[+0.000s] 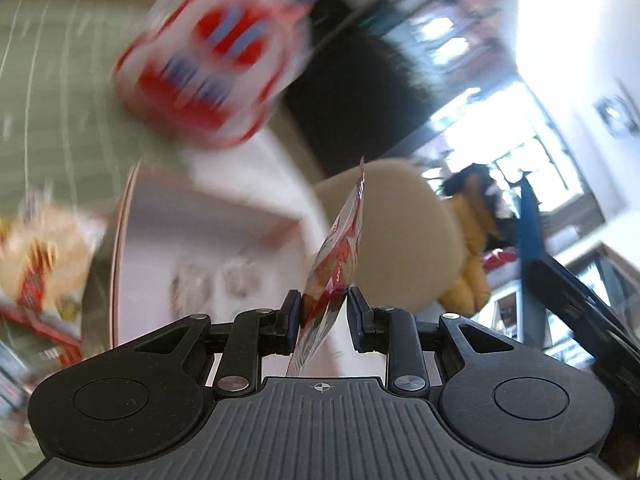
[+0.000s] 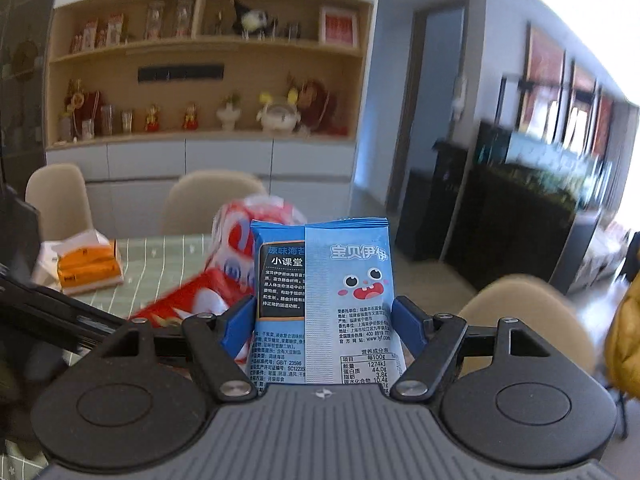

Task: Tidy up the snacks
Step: 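Drop the red pouch into the pink box with the left while the right drops the blue packet in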

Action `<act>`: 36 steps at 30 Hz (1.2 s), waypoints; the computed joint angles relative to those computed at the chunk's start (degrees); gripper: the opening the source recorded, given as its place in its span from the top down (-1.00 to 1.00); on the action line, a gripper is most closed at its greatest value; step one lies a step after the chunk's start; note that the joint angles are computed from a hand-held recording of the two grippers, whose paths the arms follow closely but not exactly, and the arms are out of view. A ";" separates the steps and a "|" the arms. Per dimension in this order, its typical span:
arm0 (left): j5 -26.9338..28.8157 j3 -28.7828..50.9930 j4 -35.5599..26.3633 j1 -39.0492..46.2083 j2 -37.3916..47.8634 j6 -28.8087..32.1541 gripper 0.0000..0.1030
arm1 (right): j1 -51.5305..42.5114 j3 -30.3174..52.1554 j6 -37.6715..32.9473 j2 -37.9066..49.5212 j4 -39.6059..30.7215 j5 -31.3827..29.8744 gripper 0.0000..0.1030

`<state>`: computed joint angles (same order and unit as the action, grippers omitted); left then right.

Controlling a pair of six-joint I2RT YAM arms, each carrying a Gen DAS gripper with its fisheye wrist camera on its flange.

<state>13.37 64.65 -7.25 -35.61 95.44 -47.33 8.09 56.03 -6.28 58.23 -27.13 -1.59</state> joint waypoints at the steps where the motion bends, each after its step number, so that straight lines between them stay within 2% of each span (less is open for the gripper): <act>1: 0.83 -0.12 0.72 0.79 2.77 -0.78 0.43 | -0.67 -1.05 0.50 1.49 0.78 -1.38 -0.44; 4: -1.10 1.80 -1.64 1.41 8.88 1.77 0.47 | -1.86 -4.34 1.62 5.13 2.55 -4.86 -0.44; 5: -3.27 1.76 -1.85 0.90 9.18 2.67 0.53 | -1.90 -4.93 2.08 6.89 3.13 -5.77 -0.44; 6: -4.59 0.76 -0.48 0.51 8.54 3.28 0.49 | -1.84 -5.28 2.50 8.78 3.77 -6.73 -0.44; 10: -10.77 -2.91 2.26 -0.96 3.19 5.30 0.46 | 0.15 -4.42 5.61 15.99 5.51 -8.90 -0.44; 13: -12.87 -5.62 3.18 -0.70 -1.95 5.64 0.46 | 2.44 -3.22 7.95 21.41 8.51 -7.95 -0.44; 18: -18.65 -9.72 -2.64 -2.67 -9.68 6.12 0.46 | 5.56 1.19 13.14 33.56 12.52 -5.05 -0.48; 21: -22.75 -13.71 -6.59 -4.15 -14.97 5.15 0.46 | 5.41 6.94 14.21 41.21 7.77 -5.84 -0.53; 22: -23.52 -15.57 -6.98 -4.51 -16.83 4.64 0.46 | 6.06 7.03 13.65 41.57 7.97 -4.74 -0.59; 26: -24.76 -22.75 -7.88 -5.42 -23.26 3.58 0.46 | 7.26 3.42 12.09 36.72 9.94 -4.73 -0.59; 30: -22.85 -29.12 -8.54 -4.73 -28.63 1.42 0.46 | 8.50 1.20 12.47 31.00 9.82 -2.67 -0.63; 34: -20.70 -32.66 -7.96 -4.26 -30.43 -0.19 0.46 | 7.36 5.92 17.32 34.60 4.16 -9.79 -0.67; 36: -19.66 -33.52 -7.92 -4.53 -31.73 0.52 0.46 | 7.40 5.10 23.57 35.39 7.06 -9.62 -0.67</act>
<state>-6.29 31.13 -15.17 -40.15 63.70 -46.81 15.50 61.14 17.29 93.62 -20.07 -11.21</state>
